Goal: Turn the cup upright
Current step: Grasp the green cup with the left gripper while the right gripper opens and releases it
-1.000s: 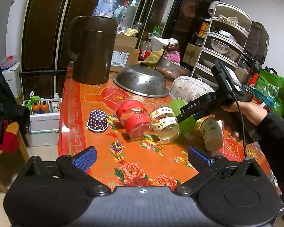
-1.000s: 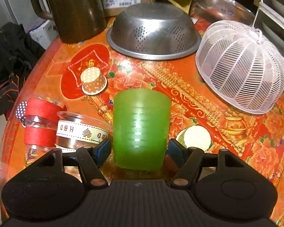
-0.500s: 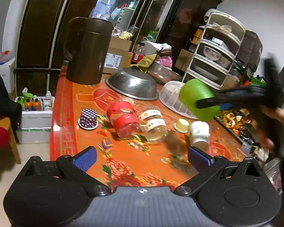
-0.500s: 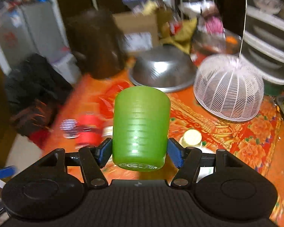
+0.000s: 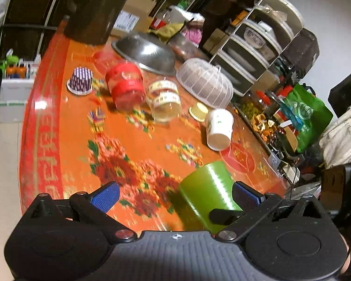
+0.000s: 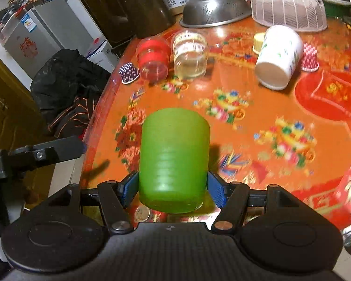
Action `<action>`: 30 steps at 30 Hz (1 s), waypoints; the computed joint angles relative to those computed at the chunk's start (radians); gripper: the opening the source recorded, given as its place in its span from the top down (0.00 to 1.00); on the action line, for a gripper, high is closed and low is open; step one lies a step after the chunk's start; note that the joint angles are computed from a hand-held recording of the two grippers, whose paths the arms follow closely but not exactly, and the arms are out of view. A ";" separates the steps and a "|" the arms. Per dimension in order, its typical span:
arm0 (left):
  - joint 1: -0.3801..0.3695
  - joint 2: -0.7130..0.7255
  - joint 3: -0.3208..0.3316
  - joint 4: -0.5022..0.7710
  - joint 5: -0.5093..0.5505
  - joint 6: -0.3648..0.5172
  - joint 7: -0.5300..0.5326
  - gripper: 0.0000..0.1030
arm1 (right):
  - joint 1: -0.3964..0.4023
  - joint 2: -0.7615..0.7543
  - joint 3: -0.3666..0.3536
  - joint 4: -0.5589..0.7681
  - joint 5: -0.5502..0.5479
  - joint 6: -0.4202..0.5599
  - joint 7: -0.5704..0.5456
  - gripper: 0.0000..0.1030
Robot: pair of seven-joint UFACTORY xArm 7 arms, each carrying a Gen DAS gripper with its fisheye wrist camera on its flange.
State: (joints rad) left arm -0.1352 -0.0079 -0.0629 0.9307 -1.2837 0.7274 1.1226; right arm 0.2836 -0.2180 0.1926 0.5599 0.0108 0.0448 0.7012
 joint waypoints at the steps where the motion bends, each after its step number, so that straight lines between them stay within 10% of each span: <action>1: -0.003 0.007 -0.003 0.002 0.016 -0.004 -0.022 0.00 | -0.005 0.000 0.010 -0.004 -0.005 -0.005 0.010 0.37; 8: -0.028 0.030 -0.033 0.016 0.082 -0.029 -0.144 0.00 | -0.060 0.032 0.070 0.000 -0.074 -0.038 0.062 0.36; 30: -0.094 0.135 -0.104 0.122 0.331 -0.116 -0.462 0.18 | 0.161 0.030 -0.113 -0.058 0.084 -0.141 -0.092 0.36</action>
State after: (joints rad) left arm -0.2289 0.1267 -0.1671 1.0529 -0.9527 0.6119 0.6606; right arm 0.4443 -0.1885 0.0792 0.5015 0.0946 -0.0960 0.6094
